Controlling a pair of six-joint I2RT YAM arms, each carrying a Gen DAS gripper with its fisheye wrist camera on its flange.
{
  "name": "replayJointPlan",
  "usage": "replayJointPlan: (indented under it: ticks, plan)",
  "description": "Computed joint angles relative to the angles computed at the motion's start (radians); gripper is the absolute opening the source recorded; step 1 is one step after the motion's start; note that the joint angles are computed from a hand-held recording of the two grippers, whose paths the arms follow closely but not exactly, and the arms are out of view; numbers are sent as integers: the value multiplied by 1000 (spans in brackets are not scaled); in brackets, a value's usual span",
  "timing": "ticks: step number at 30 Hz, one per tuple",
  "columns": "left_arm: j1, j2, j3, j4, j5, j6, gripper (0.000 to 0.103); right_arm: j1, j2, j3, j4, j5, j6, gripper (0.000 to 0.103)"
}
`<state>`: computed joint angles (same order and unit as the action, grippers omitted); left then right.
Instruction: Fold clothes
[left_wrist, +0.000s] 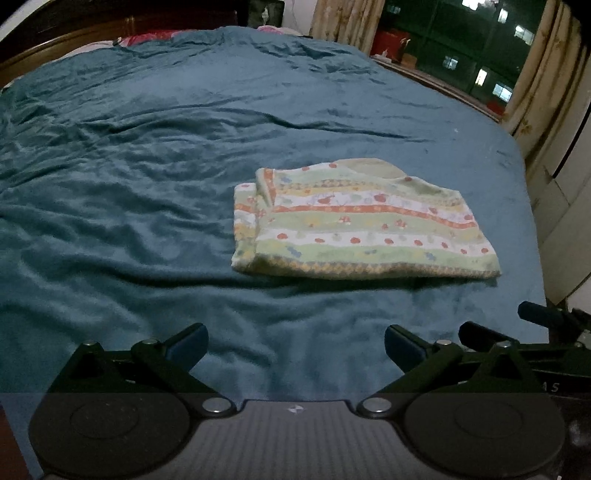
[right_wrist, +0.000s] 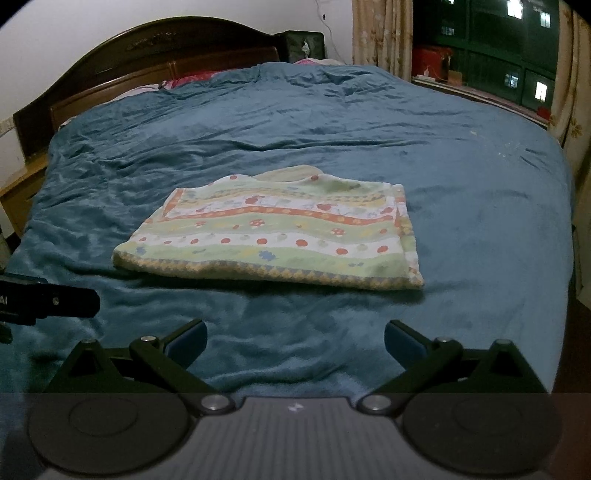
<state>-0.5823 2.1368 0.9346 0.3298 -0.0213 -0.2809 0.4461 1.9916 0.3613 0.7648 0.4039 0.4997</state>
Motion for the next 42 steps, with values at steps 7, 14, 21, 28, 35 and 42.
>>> replayJointPlan:
  ticks: [7,14,21,28,35,42]
  plan:
    - [-9,-7,-22,19,-21,5,103,42,14,-8,3,17,44,103]
    - [-20,-8,-49,47,-41,4,103,77,22,-16,0,29,89,103]
    - [-31,-3,-55,55,-41,-3,103,105,28,-18,-9,43,115,103]
    - [-55,1,-58,51,-57,5,103,115,24,-30,-1,51,128,103]
    - [-65,0,-59,51,-65,3,103,120,21,-41,16,55,133,103]
    - [-70,1,-58,53,-64,3,103,129,17,-46,18,62,142,103]
